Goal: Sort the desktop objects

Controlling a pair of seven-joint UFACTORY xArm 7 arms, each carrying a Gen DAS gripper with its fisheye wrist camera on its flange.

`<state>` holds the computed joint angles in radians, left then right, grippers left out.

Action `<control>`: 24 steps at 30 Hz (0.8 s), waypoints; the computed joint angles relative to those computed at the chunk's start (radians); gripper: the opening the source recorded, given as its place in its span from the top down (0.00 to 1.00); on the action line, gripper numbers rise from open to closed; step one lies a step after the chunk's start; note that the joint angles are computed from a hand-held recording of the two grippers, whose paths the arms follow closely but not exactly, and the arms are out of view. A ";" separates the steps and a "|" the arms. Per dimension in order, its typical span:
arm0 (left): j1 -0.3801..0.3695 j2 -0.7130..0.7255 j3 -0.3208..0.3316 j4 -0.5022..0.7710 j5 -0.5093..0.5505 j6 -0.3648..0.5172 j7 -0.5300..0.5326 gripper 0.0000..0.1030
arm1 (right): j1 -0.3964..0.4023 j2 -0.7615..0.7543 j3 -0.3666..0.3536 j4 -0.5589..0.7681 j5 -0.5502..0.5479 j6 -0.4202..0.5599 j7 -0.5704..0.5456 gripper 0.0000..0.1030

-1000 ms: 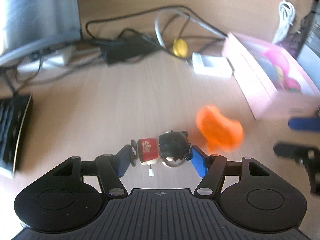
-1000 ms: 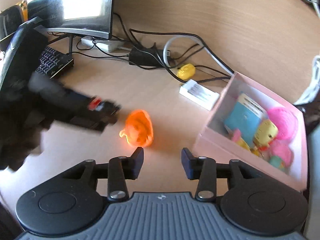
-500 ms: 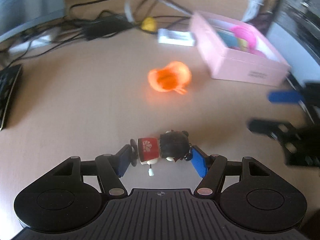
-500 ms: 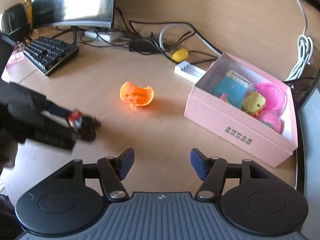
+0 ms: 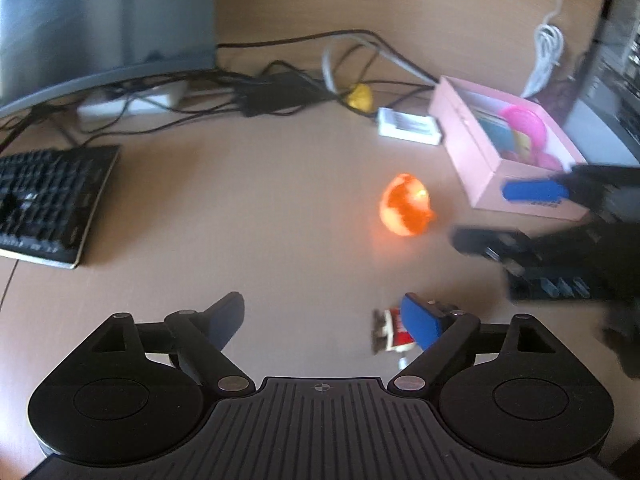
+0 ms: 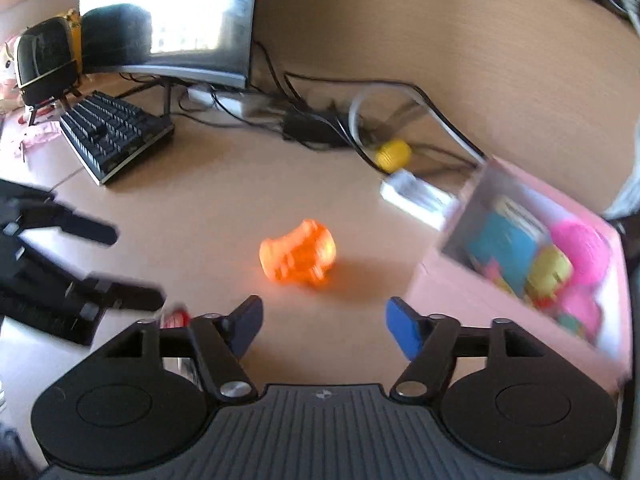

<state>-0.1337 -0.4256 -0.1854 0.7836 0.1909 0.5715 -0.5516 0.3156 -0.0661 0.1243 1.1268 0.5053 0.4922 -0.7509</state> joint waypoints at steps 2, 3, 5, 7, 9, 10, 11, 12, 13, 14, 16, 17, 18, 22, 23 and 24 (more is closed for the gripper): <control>-0.008 -0.014 0.012 -0.013 -0.015 0.001 0.011 0.12 | 0.008 0.073 0.016 0.069 -0.019 -0.006 0.042 0.24; -0.018 -0.020 0.021 -0.020 -0.031 -0.003 0.028 0.11 | 0.010 0.113 0.024 0.110 -0.050 0.001 0.076 0.24; -0.048 -0.028 0.042 -0.031 -0.069 -0.013 0.080 0.10 | 0.012 0.180 0.037 0.177 -0.120 0.020 0.125 0.24; -0.093 -0.031 0.066 -0.040 -0.125 -0.029 0.156 0.08 | 0.010 0.214 0.047 0.206 -0.165 0.031 0.148 0.29; -0.113 -0.011 0.060 -0.033 -0.154 -0.040 0.196 0.07 | -0.004 0.227 0.060 0.221 -0.160 0.058 0.132 0.57; -0.113 0.009 0.049 -0.019 -0.155 -0.035 0.204 0.07 | -0.010 0.229 0.065 0.227 -0.154 0.078 0.126 0.64; -0.108 0.027 0.037 -0.008 -0.149 -0.032 0.201 0.07 | -0.013 0.227 0.065 0.225 -0.157 0.083 0.128 0.73; -0.101 0.048 0.025 0.007 -0.138 -0.025 0.196 0.07 | -0.015 0.220 0.065 0.216 -0.158 0.080 0.130 0.80; -0.095 0.067 0.014 0.022 -0.125 -0.018 0.190 0.07 | -0.022 0.211 0.066 0.206 -0.147 0.078 0.121 0.82; -0.091 0.080 0.007 0.032 -0.111 -0.014 0.186 0.07 | -0.028 0.200 0.067 0.196 -0.131 0.080 0.111 0.84; -0.076 0.108 -0.015 0.054 -0.063 -0.004 0.158 0.08 | -0.037 0.179 0.063 0.175 -0.107 0.080 0.100 0.86; -0.072 0.118 -0.019 0.060 -0.045 -0.003 0.148 0.08 | -0.040 0.168 0.060 0.163 -0.100 0.080 0.096 0.87; -0.072 0.128 -0.021 0.065 -0.032 -0.003 0.138 0.10 | -0.042 0.160 0.056 0.155 -0.096 0.080 0.096 0.87; -0.082 0.153 -0.017 0.083 -0.007 0.006 0.124 0.19 | -0.053 0.127 0.040 0.125 -0.067 0.103 0.087 0.87; -0.083 0.157 -0.017 0.086 0.001 0.004 0.119 0.20 | -0.056 0.115 0.036 0.113 -0.060 0.109 0.080 0.87; -0.085 0.160 -0.015 0.087 0.005 0.001 0.119 0.24 | -0.058 0.103 0.031 0.099 -0.054 0.111 0.075 0.87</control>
<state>-0.2188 -0.2657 -0.2004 0.8708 0.1957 0.5728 -0.4330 0.2580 0.0368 0.1556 1.2255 0.4510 0.6035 -0.6760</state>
